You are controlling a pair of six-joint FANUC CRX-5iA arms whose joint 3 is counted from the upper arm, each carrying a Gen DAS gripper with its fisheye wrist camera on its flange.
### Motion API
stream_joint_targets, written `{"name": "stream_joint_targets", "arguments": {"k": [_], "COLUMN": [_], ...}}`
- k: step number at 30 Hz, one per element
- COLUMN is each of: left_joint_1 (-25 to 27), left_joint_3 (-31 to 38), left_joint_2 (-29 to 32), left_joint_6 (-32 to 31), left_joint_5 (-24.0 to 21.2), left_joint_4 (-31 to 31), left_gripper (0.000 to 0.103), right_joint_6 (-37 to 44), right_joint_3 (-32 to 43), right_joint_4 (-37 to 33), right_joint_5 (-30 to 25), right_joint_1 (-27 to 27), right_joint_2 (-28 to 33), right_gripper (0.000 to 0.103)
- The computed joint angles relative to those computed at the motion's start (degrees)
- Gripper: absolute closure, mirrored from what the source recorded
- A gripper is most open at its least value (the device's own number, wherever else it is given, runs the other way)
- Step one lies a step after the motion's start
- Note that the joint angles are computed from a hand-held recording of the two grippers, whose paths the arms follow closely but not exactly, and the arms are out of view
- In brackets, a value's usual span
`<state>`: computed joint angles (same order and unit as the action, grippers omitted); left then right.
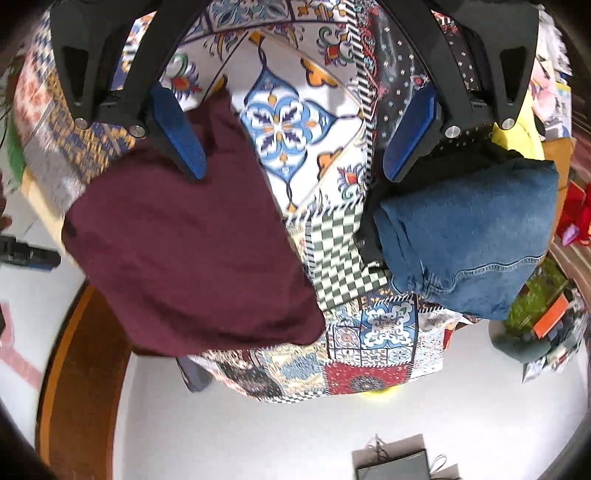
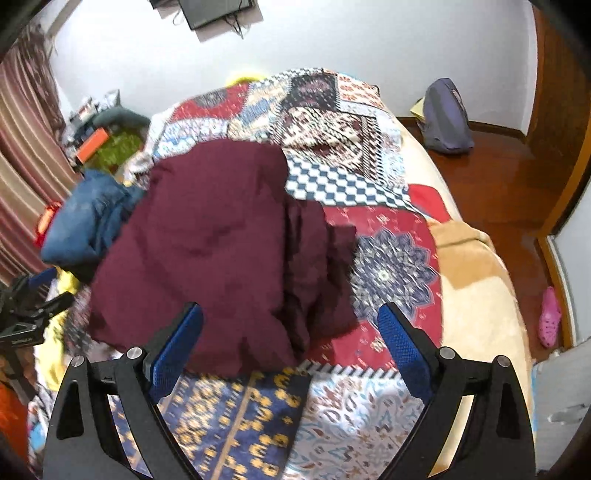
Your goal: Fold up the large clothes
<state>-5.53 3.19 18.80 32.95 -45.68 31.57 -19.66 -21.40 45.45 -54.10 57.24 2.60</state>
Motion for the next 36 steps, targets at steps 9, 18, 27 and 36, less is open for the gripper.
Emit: {"name": "stream_joint_targets", "arguments": {"k": [9, 18, 27, 36], "left_joint_1": [-0.1, -1.1, -2.3, -3.3], "left_joint_3": [18.7, 32.5, 46.6, 45.3], "left_joint_2": [15.3, 28.6, 39.5, 39.3], "left_joint_6": [14.2, 20.9, 27.7, 26.0], "left_joint_5": [-16.3, -29.3, -38.4, -38.1], "left_joint_4": [3.7, 8.7, 11.5, 13.3], "left_gripper": [0.006, 0.006, 0.002, 0.015], "right_joint_6": [0.0, 3.4, 20.8, 19.0], "right_joint_3": [-0.8, -7.8, -6.4, -6.4], "right_joint_4": [-1.2, -6.8, -25.2, -24.5], "right_joint_5": [11.8, 32.0, 45.0, 46.1], "right_joint_1": [-6.2, -14.3, -19.0, -19.2], "right_joint_2": [1.6, 0.8, 3.4, 3.4], "right_gripper": [0.009, 0.000, 0.000, 0.000]}}
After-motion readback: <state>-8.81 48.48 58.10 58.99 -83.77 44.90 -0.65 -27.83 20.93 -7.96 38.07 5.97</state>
